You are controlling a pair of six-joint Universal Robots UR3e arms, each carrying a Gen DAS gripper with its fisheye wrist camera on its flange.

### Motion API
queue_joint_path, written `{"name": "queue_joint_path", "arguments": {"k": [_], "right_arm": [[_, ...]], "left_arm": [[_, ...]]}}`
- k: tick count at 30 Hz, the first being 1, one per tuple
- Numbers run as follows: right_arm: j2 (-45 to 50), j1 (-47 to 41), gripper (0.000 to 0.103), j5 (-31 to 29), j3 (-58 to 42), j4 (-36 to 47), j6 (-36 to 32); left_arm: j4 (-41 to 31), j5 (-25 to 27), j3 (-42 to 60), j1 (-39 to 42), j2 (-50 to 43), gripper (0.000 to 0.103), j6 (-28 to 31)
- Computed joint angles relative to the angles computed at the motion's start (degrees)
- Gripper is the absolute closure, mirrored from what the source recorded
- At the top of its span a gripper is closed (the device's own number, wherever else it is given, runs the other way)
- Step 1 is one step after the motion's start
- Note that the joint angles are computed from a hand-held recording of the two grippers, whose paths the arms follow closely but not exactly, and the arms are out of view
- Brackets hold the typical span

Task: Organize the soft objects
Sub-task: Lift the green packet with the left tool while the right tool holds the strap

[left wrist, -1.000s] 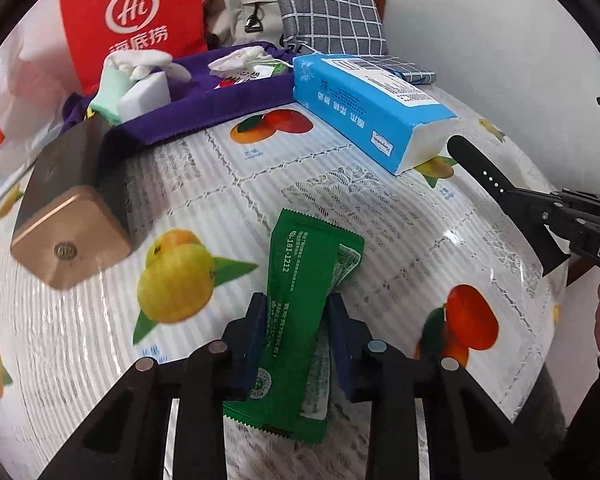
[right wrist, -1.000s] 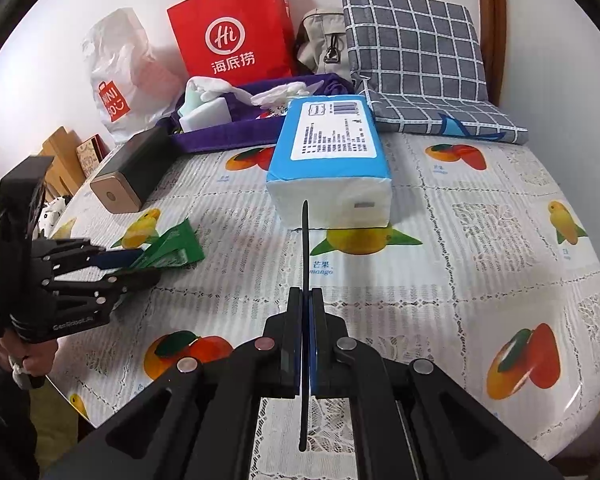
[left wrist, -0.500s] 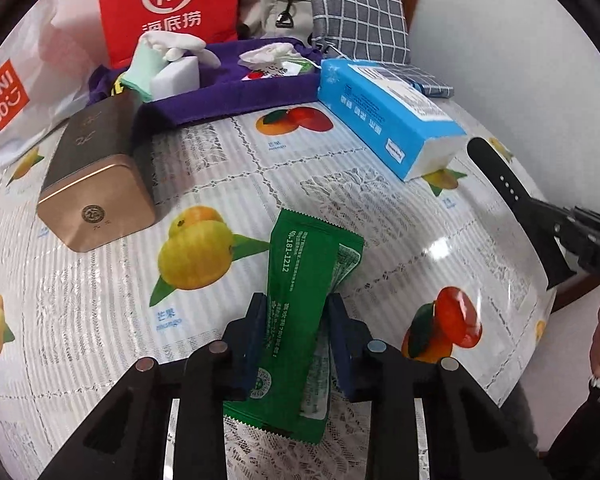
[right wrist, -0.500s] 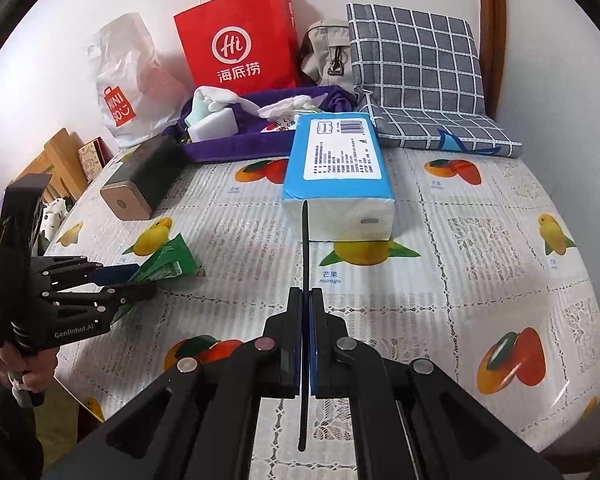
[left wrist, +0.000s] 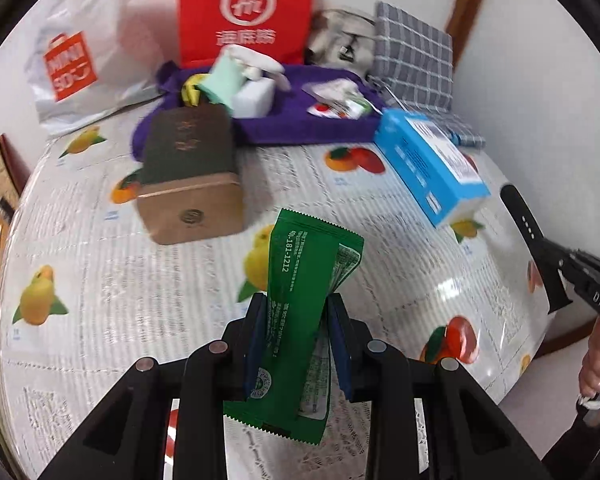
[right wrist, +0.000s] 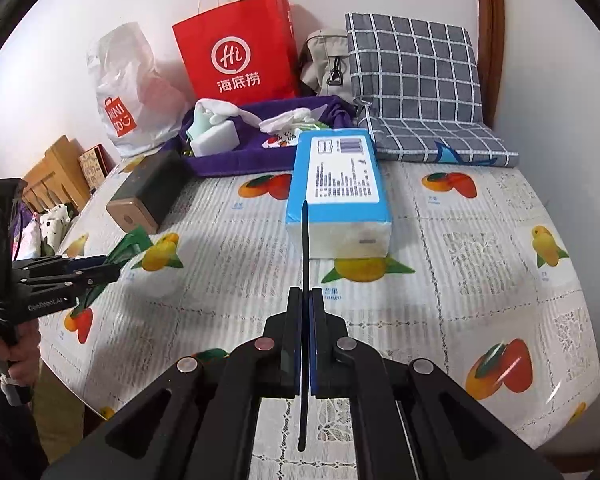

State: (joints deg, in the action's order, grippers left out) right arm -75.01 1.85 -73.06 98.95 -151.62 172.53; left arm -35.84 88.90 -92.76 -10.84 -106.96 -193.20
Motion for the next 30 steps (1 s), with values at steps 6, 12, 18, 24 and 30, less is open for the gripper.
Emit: {"name": "queue_joint_path", "arguments": {"k": [6, 12, 18, 24, 30], "right_arm": [[0.39, 0.88, 0.1, -0.26, -4.54, 2.55, 0.41], [1.56, 1.22, 0.1, 0.29, -11.35, 6.49, 0.15], [4.72, 1.62, 0.1, 0.38, -19.57, 9.89, 0.37], [10.01, 2.45, 0.1, 0.76, -29.76, 14.38, 0.46], [17.81, 2.94, 0.099, 1.68, -42.98, 21.09, 1.6]], "left_arm": [[0.1, 0.46, 0.26, 0.86, 2.0, 0.074, -1.97], [-0.45, 0.66, 4.0, 1.25, 1.26, 0.074, -3.92], [-2.0, 1.38, 9.04, 1.56, -0.75, 0.074, -4.69], [-4.89, 2.52, 15.1, 2.0, -2.9, 0.074, -5.0], [-8.92, 3.67, 22.92, 2.44, -6.3, 0.074, -4.48]]}}
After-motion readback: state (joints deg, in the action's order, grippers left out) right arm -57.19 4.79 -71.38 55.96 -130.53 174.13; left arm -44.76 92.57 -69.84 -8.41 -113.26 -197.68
